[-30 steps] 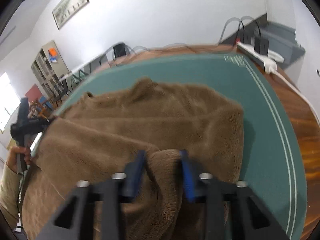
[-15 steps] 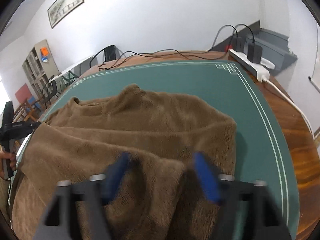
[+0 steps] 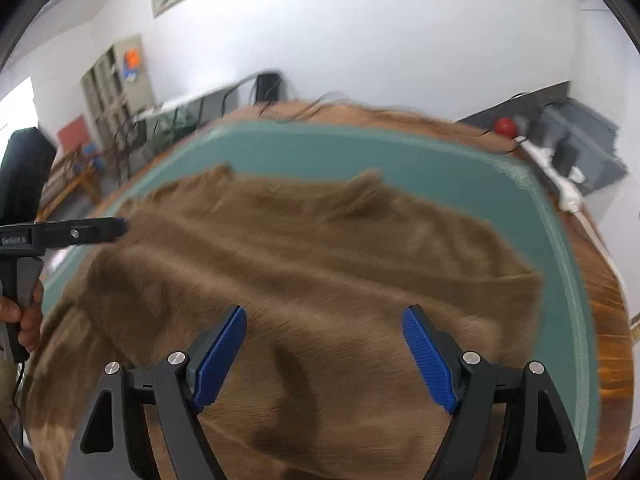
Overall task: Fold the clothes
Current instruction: 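Press both open grippers on the folded fleece to flatten it, then smooth the folded fleece body with both open grippers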
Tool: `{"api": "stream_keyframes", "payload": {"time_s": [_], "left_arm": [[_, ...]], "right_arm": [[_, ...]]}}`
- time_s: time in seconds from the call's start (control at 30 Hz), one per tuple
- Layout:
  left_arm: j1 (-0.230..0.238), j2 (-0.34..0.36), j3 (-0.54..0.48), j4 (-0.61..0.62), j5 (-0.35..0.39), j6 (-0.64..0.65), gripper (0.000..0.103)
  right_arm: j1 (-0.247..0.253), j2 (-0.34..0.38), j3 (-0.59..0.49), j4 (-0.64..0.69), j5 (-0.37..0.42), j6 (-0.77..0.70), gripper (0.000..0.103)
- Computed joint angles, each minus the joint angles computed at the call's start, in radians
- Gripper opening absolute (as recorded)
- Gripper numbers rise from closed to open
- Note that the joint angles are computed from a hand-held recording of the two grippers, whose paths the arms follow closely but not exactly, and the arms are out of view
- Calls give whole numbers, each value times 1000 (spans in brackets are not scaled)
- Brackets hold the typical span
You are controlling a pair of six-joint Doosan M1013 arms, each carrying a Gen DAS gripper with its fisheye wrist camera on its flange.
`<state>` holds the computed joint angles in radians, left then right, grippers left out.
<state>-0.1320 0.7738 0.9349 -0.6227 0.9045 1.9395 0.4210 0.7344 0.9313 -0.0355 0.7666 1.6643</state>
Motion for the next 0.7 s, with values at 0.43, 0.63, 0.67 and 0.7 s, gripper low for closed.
{"api": "stream_keyframes", "payload": {"time_s": [0.43, 0.63, 0.67, 0.7], "left_arm": [[-25, -30, 63, 104, -53, -26, 82], [-50, -63, 114, 128, -67, 59, 86], [-52, -64, 118, 138, -70, 59, 86], [-53, -65, 121, 144, -72, 60, 86]], "right_arm": [[5, 20, -15, 25, 59, -58, 86], [0, 45, -75, 9, 85, -24, 86], [-1, 57, -95, 1, 104, -17, 86], [-4, 71, -116, -3, 124, -10, 86]]}}
